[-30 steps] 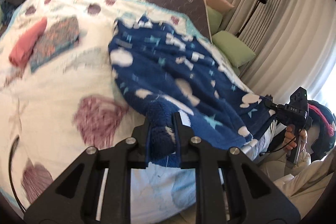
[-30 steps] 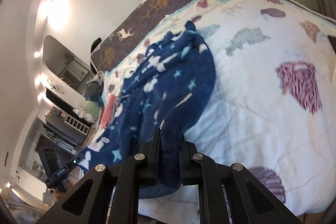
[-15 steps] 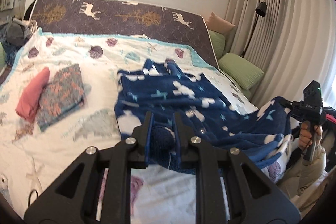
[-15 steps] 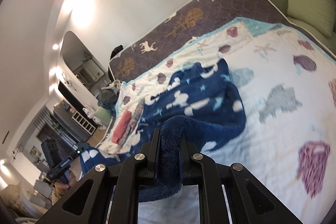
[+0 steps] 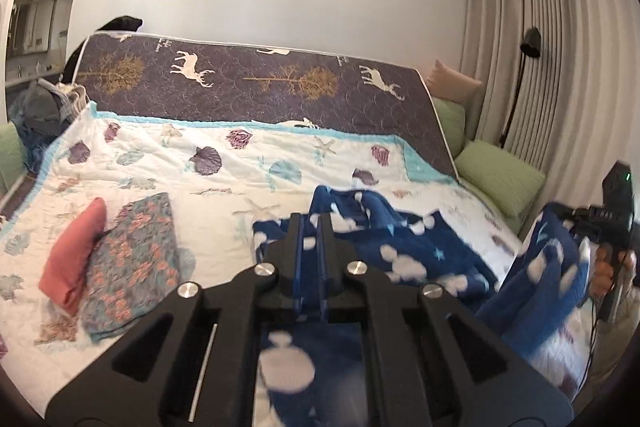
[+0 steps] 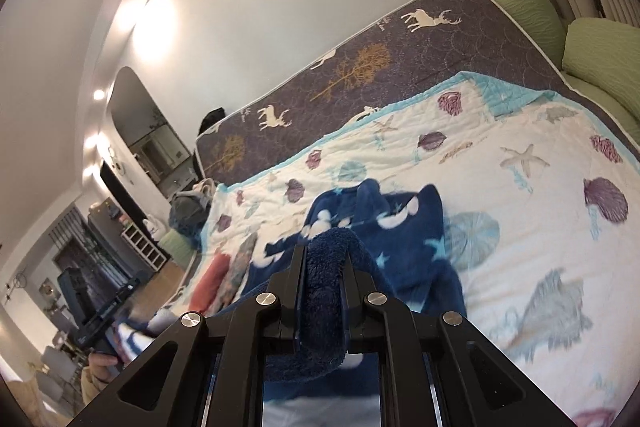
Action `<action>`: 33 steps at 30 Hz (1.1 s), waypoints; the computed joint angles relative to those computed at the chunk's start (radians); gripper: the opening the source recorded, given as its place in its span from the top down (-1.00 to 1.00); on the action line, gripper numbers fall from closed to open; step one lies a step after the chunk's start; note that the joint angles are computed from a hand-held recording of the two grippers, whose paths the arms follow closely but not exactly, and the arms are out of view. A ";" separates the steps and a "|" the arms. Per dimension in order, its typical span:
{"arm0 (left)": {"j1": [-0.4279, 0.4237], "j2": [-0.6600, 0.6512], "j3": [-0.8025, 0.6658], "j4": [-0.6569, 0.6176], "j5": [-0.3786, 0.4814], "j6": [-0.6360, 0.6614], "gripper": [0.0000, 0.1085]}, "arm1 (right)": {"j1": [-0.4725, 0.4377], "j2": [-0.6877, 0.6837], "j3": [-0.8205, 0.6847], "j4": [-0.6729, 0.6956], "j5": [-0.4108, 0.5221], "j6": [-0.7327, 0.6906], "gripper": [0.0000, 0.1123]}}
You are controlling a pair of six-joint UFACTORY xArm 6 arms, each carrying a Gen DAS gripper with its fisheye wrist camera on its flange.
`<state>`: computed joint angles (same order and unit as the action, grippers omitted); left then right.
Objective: Fold small clothes
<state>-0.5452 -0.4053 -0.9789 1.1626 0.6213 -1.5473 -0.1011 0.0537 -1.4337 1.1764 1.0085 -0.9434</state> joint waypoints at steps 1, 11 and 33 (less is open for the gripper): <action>0.028 0.012 -0.004 -0.006 -0.034 -0.001 0.86 | 0.013 0.031 -0.032 -0.002 -0.014 0.013 0.78; -0.007 -0.123 0.198 -0.141 -0.070 0.032 0.86 | 0.034 0.023 0.031 -0.029 -0.044 0.002 0.78; -0.383 -0.287 0.531 -0.497 -0.174 -0.059 -0.28 | -0.266 -0.514 0.592 -0.092 0.124 0.018 0.78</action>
<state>-0.9287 -0.6928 -0.4476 0.6658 0.4471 -1.6064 -0.3668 -0.4601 -0.8418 1.0841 1.1330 -0.9258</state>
